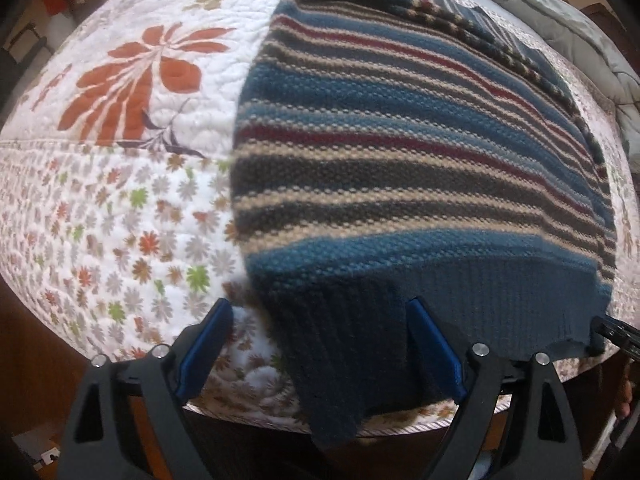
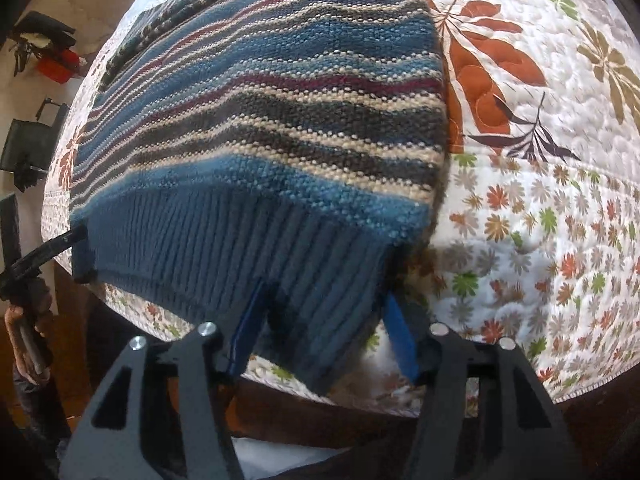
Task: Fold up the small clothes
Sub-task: 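Grasp the ribbed hem with both tools and lift it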
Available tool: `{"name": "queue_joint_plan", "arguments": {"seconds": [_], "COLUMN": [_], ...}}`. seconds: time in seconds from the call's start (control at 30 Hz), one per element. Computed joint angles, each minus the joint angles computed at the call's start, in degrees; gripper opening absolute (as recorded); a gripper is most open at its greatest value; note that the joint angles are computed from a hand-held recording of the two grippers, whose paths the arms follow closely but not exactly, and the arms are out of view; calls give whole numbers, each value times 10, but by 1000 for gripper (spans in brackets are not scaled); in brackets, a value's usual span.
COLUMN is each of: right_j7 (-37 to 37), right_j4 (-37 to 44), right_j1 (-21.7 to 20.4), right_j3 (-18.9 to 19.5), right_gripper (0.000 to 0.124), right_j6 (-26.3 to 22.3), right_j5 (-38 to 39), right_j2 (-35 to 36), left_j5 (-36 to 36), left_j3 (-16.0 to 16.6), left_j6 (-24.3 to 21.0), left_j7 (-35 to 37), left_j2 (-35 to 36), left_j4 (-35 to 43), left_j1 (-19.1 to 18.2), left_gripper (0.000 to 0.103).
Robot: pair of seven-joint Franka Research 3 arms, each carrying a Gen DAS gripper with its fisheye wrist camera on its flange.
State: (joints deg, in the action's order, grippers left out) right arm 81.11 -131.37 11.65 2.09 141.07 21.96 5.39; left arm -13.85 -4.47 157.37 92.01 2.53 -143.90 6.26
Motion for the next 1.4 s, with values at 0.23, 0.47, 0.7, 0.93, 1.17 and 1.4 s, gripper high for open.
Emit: {"name": "queue_joint_plan", "arguments": {"seconds": [0.23,0.47,0.7,0.93,1.17,1.4], "right_j7": [-17,-26,-41,-108,-131,-148], "right_j4": [10,6,-5,-10,-32,-45], "right_j1": [-2,-5,-5,-14,-15,-17], "right_j3": [1,-1,1,1,-9,-16], "right_gripper": [46,49,25,9,7,6], "right_j6": [-4,-7,9,-3,-24,-73], "right_j5": [16,20,40,118,129,130], "right_j2": [9,5,-2,-23,-65,-95], "left_j5": [-81,-80,-118,-165,-157,-72], "left_j3": [-13,-18,-9,7,33,39], "left_j6": [-36,-52,-61,-45,-56,-56], "left_j7": [53,43,72,128,136,81], "left_j2": [15,10,9,-43,-76,-131], "left_j4": [26,35,35,-3,-25,-62], "left_j1": [-6,-13,1,-3,-8,-11], "left_gripper": [88,57,17,14,13,12]}}
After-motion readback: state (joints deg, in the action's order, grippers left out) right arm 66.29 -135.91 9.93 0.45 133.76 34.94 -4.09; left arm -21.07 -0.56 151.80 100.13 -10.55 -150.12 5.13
